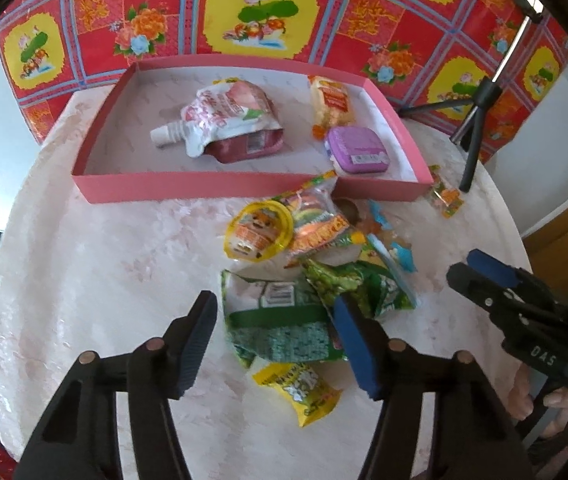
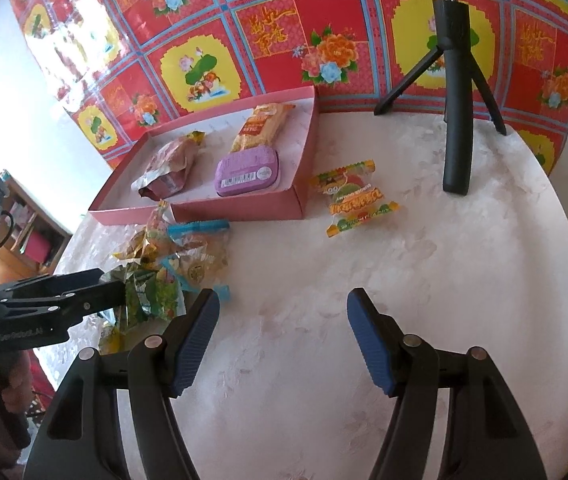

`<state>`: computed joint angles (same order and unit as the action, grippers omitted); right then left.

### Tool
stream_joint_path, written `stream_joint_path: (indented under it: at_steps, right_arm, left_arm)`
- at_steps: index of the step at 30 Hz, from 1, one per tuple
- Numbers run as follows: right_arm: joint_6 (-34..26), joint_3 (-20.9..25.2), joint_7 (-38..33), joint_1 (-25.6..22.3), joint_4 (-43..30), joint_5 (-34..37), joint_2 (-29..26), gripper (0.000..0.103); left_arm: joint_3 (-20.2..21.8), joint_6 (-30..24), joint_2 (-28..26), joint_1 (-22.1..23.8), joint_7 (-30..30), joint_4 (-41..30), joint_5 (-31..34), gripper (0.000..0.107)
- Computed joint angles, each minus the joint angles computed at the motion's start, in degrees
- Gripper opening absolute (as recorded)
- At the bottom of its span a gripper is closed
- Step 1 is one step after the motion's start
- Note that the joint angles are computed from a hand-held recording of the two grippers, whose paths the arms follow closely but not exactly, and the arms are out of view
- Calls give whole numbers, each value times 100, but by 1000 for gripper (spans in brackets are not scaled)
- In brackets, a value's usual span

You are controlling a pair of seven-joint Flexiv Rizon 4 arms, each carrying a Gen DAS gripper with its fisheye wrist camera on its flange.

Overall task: Organize snacks
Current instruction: 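Withdraw both tools from the box, moving left tool toward the green snack bag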

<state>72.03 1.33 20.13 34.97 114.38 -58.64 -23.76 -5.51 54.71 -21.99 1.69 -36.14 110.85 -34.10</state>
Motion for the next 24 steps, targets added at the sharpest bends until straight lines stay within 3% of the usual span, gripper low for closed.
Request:
stream_joint_path:
  at_steps: [9, 13, 19, 24]
  right_arm:
    - [-6, 15, 28, -12, 3, -2, 8, 68]
    - [-37, 35, -68, -11, -42, 53, -11, 68]
    - [-92, 72, -342, 18, -198, 292, -106, 68]
    - [-119, 72, -568, 75, -294, 466, -165, 68]
  left_arm:
    - [-25, 193, -4, -42, 147, 94, -79, 59]
    - [81, 894, -29, -192, -88, 225, 253, 59]
    - [-20, 552, -109, -2, -248, 80, 237, 59]
    - [-128, 814, -55, 42, -36, 236, 76, 59]
